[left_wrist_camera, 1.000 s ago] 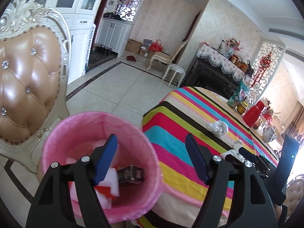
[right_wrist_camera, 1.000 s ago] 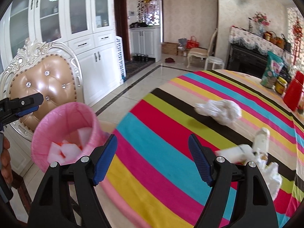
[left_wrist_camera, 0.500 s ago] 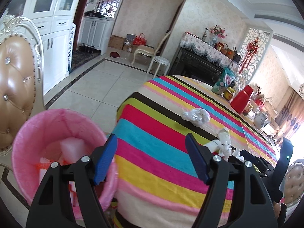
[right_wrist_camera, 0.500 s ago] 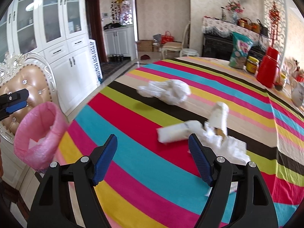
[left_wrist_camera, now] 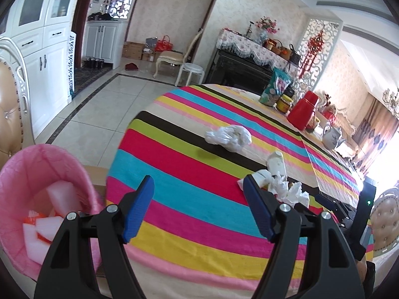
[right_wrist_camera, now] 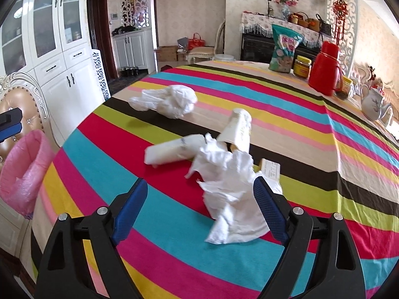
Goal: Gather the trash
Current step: 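Move both tools back over the table toward the tissues and bottle, then grasp the crumpled white tissue with the right tool while the left tool grasps a white paper cup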
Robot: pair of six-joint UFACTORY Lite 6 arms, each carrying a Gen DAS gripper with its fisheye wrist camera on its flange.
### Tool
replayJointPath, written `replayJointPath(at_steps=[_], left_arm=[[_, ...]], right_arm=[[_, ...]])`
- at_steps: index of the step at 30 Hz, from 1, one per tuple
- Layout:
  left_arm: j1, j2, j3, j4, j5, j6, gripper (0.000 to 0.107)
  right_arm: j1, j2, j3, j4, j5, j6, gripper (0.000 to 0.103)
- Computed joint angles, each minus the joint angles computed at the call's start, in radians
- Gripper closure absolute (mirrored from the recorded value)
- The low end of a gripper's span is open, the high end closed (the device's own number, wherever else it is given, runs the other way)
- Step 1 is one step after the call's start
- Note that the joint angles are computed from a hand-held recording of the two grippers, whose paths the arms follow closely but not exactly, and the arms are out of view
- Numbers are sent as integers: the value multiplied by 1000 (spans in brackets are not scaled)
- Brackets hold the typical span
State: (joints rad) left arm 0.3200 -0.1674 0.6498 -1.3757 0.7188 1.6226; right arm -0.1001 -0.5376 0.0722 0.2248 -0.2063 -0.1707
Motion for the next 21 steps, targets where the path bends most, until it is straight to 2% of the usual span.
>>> replayJointPath(at_steps=[2, 7, 21], left_arm=[[-42, 2, -4, -15, -26, -1, 36], [-114, 31, 6, -49, -72, 6, 36], [-295, 176, 80, -162, -177, 74, 36]], right_arm=[[-56, 43, 7, -165, -24, 133, 21], [-147, 167, 30, -341, -91, 246, 20], [-266, 443, 128, -360, -182, 181, 20]])
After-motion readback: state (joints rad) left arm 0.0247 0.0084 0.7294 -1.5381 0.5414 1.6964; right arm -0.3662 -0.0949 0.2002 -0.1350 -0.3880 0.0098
